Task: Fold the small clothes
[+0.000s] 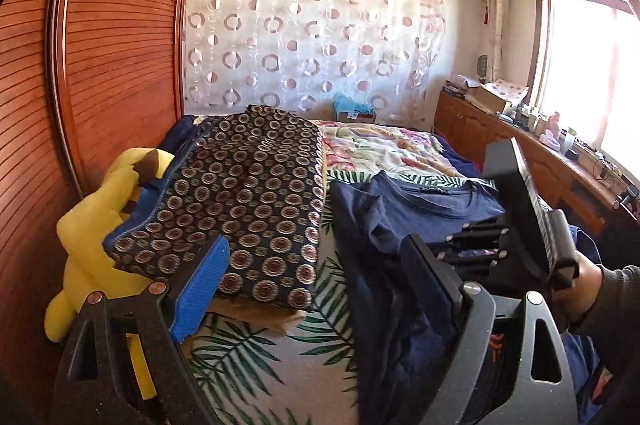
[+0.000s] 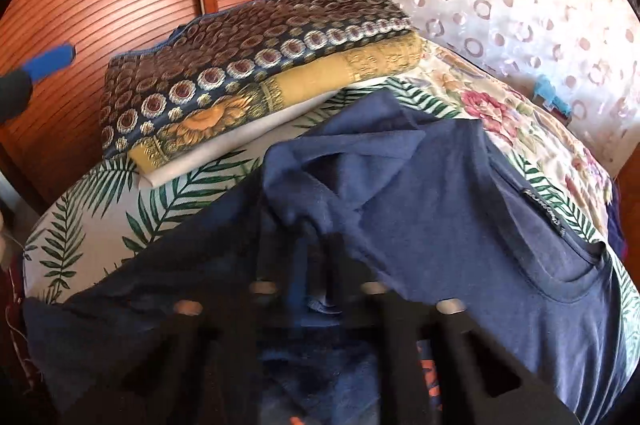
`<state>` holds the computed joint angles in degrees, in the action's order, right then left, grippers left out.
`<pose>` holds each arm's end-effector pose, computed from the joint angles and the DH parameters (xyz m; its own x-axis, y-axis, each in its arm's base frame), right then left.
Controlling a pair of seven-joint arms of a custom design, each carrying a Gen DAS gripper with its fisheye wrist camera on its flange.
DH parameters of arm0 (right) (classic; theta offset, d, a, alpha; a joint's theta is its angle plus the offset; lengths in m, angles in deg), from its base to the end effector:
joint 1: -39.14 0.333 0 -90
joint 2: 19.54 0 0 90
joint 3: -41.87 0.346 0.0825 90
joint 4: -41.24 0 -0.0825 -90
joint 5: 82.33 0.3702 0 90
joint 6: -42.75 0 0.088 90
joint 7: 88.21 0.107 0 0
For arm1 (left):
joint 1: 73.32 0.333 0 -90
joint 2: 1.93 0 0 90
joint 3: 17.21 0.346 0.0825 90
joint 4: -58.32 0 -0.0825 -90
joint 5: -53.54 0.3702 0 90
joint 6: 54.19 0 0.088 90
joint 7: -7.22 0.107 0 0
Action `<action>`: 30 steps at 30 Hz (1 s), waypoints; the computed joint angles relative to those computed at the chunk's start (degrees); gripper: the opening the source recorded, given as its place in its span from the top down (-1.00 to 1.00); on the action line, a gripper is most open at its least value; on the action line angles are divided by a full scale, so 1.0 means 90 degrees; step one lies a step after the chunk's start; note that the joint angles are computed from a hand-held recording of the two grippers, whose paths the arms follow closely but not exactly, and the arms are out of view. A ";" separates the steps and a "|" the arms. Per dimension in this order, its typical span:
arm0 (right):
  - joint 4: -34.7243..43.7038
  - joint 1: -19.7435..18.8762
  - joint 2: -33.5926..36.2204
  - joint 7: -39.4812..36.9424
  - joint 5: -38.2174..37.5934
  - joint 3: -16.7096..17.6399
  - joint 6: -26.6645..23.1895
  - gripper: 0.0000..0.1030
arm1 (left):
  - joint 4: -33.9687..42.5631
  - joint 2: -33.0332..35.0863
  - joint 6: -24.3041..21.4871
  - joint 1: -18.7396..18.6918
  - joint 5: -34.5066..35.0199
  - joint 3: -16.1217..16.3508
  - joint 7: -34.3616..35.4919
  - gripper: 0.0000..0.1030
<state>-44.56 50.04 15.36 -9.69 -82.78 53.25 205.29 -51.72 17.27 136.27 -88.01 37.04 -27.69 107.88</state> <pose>0.7188 0.2534 0.4369 0.4839 -0.8746 0.0294 -0.6331 -0.3731 -0.6782 0.6194 -0.2403 0.4859 -0.3279 -0.9371 0.1197 -0.4955 0.0628 -0.8663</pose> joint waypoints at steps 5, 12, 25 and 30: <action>-0.0363 -0.0148 -0.0195 0.0879 0.0376 -0.0220 0.0746 0.89 | 0.0067 0.0112 -0.0194 0.0677 0.0166 -0.0864 0.0040 -0.71; -0.0299 0.0427 -0.0170 0.2725 -0.0428 -0.1450 0.0564 0.42 | 0.0291 0.0222 -0.0865 -0.0163 0.0326 -0.0123 -0.0100 -0.71; -0.1643 -0.1180 -0.0553 0.0811 0.0142 0.1096 0.0798 0.26 | 0.0078 0.0222 -0.1649 -0.0985 0.1342 0.0887 -0.1095 -0.71; -0.1131 -0.0599 -0.0259 0.0788 0.0074 0.0516 0.0617 0.60 | 0.0042 0.0241 -0.1543 -0.1366 0.1836 0.1341 -0.1615 -0.71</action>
<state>-54.74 44.65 13.03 -2.60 -82.11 57.89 210.84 -51.35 19.44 122.39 -100.30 53.57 -15.63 93.35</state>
